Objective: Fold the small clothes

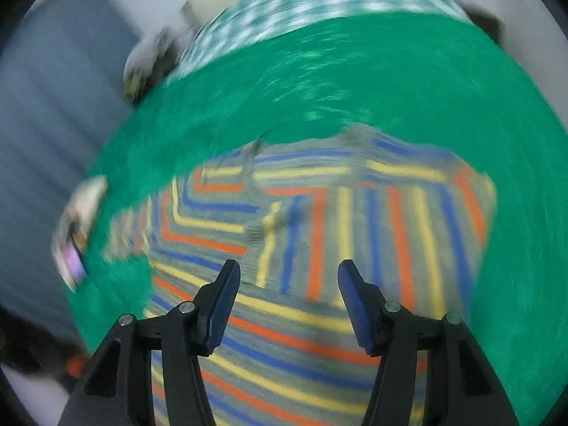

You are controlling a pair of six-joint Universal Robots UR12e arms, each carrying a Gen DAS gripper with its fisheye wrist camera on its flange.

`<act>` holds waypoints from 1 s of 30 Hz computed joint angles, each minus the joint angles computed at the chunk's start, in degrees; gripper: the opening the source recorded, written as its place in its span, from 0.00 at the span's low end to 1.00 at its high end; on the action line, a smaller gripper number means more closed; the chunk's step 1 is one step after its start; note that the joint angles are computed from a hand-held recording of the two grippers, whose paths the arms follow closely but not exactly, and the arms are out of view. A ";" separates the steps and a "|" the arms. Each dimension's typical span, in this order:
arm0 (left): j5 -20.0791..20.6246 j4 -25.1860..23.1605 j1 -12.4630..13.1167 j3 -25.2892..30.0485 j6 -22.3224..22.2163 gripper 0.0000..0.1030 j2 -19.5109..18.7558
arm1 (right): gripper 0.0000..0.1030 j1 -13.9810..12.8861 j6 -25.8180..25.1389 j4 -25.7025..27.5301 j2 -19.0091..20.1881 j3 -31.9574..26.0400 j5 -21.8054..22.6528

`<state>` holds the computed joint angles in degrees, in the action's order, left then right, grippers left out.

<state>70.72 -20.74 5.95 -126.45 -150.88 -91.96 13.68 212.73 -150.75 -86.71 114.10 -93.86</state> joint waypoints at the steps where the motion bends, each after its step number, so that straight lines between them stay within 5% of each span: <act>1: 0.06 -0.21 -0.01 0.11 0.04 0.99 -0.07 | 0.56 0.56 -1.57 0.46 1.33 -1.36 -0.45; 4: -0.38 -1.39 0.29 0.60 -0.24 0.99 -0.23 | 0.52 2.43 -7.27 4.38 7.22 -7.68 -3.05; 7: -1.06 -2.42 0.77 1.02 -1.19 0.99 -0.33 | 0.50 3.27 -7.51 12.55 11.68 -12.47 -8.67; 8: -1.57 -3.31 1.03 1.31 -1.61 0.99 -0.41 | 0.46 3.36 -7.45 15.24 12.76 -13.59 -10.33; 10: -2.09 -4.23 1.31 1.67 -2.15 0.99 -0.55 | 0.21 2.73 -5.70 18.82 13.71 -14.16 -10.75; 11: -2.39 -4.49 1.45 1.81 -2.40 0.99 -0.59 | 0.06 2.35 -4.58 17.02 13.46 -13.21 -10.09; 14: -3.31 -5.45 1.78 2.12 -2.69 0.99 -0.62 | 0.06 0.03 2.39 0.83 10.31 -7.09 -3.10; 16: -3.23 -5.69 1.64 2.29 -2.65 0.99 -0.77 | 0.10 -2.20 6.69 -10.23 9.12 -3.04 3.97; 18: -2.55 -5.46 1.37 2.32 -2.60 0.99 -0.88 | 0.68 -4.46 11.48 -13.32 8.84 -0.66 10.74; 25: -2.50 -4.96 1.58 2.19 -3.31 0.99 -0.78 | 0.70 -7.99 18.21 -26.98 2.01 10.03 15.94; 27: -2.27 -4.88 1.51 2.15 -3.47 0.99 -0.81 | 0.70 -8.56 19.13 -23.39 -1.97 13.71 12.79; 30: -0.92 -3.82 1.03 1.77 -2.92 0.99 -0.79 | 0.62 -8.77 20.42 -9.43 -8.49 17.71 2.90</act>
